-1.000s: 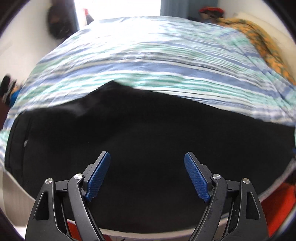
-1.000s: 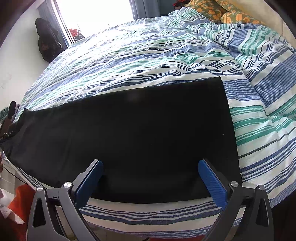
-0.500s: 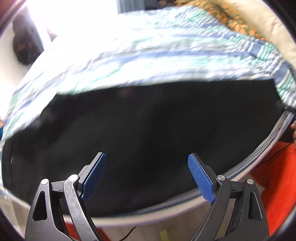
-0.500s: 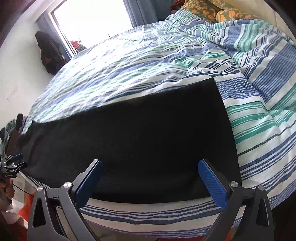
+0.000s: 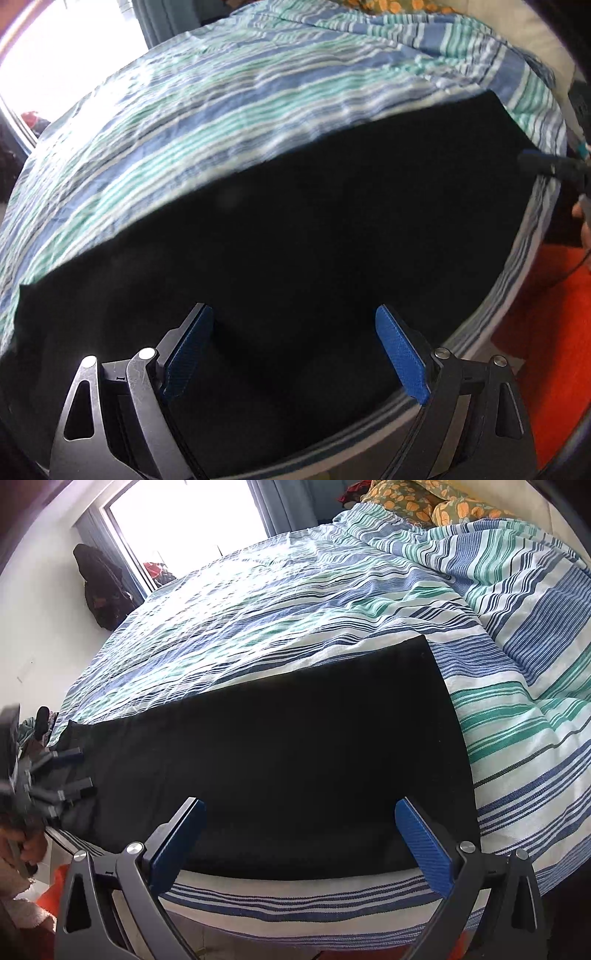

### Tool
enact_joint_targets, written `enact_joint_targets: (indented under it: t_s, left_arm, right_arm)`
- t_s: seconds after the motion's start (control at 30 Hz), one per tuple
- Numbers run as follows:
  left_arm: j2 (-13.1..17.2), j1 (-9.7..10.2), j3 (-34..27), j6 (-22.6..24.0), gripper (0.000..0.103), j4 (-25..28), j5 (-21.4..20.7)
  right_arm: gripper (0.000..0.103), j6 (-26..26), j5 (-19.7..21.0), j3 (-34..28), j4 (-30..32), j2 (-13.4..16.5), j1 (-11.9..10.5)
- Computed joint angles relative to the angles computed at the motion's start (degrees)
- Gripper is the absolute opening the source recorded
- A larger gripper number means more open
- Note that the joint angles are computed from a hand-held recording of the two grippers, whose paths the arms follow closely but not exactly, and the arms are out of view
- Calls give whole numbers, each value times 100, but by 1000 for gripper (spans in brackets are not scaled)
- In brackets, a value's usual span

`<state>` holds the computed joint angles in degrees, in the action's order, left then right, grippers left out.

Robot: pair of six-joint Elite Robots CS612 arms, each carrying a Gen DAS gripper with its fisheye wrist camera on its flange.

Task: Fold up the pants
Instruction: 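Smooth the folded pants with both open tools, then grasp the black pants end with the right tool and lift it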

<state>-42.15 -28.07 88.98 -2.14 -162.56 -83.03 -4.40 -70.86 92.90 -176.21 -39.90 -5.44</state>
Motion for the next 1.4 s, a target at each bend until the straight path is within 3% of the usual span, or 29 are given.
enact_joint_targets:
  t_s: [0.07, 0.17, 0.27, 0.3, 0.37, 0.47, 0.57, 0.63, 0.77, 0.9, 1.0, 1.1, 1.2, 1.23, 1.27, 1.33, 1.4]
  left_arm:
    - [-49, 5, 174, -201, 91, -191, -42]
    - [-34, 40, 106, -504, 93, -70, -166]
    - [-2, 25, 77, -509, 94, -96, -125]
    - [1, 22, 87, -521, 94, -127, -119]
    - [24, 30, 80, -551, 95, -183, -150]
    - [34, 52, 93, -540, 95, -255, -169]
    - [33, 56, 95, -538, 95, -265, -153]
    - [30, 60, 86, -531, 96, -246, -156]
    - [35, 67, 60, -534, 96, -211, -196]
    - [47, 55, 66, -549, 96, -264, -166]
    - [44, 59, 98, -558, 96, -324, -155]
    - [33, 61, 125, -571, 97, -345, -151]
    - [27, 67, 140, -554, 97, -364, -160]
    - [24, 69, 146, -551, 97, -372, -163]
    - [24, 70, 148, -546, 97, -374, -167]
    - [27, 73, 147, -533, 97, -375, -167]
    - [32, 70, 147, -524, 97, -386, -152]
  right_arm:
    - [99, 437, 436, 137, -573, 3, -119]
    - [99, 2179, 1389, 371, -2305, 140, -493]
    - [99, 3979, 1378, 511, -3428, 255, -818]
    - [99, 4423, 1327, 552, -3512, 271, -896]
    - [99, 4808, 1438, 628, -3256, 240, -1027]
    - [99, 5179, 2087, 650, -2966, 274, -1125]
    - [99, 5274, 2672, 613, -2857, 363, -1055]
    - [99, 5211, 2766, 525, -2665, 411, -962]
    - [98, 4687, 2176, 378, -1846, 363, -776]
    - [92, 4860, 2350, 180, -1888, 548, -731]
    - [78, 4837, 2718, 52, -2115, 664, -764]
    - [77, 4303, 2282, 36, -1535, 563, -667]
    - [76, 3911, 2119, -101, -1292, 582, -574]
    - [66, 3743, 2046, -128, -1216, 566, -542]
    - [49, 3569, 1937, -129, -1132, 540, -511]
    - [29, 3416, 1691, -86, -1060, 504, -472]
    - [29, 3585, 1767, -74, -1283, 575, -501]
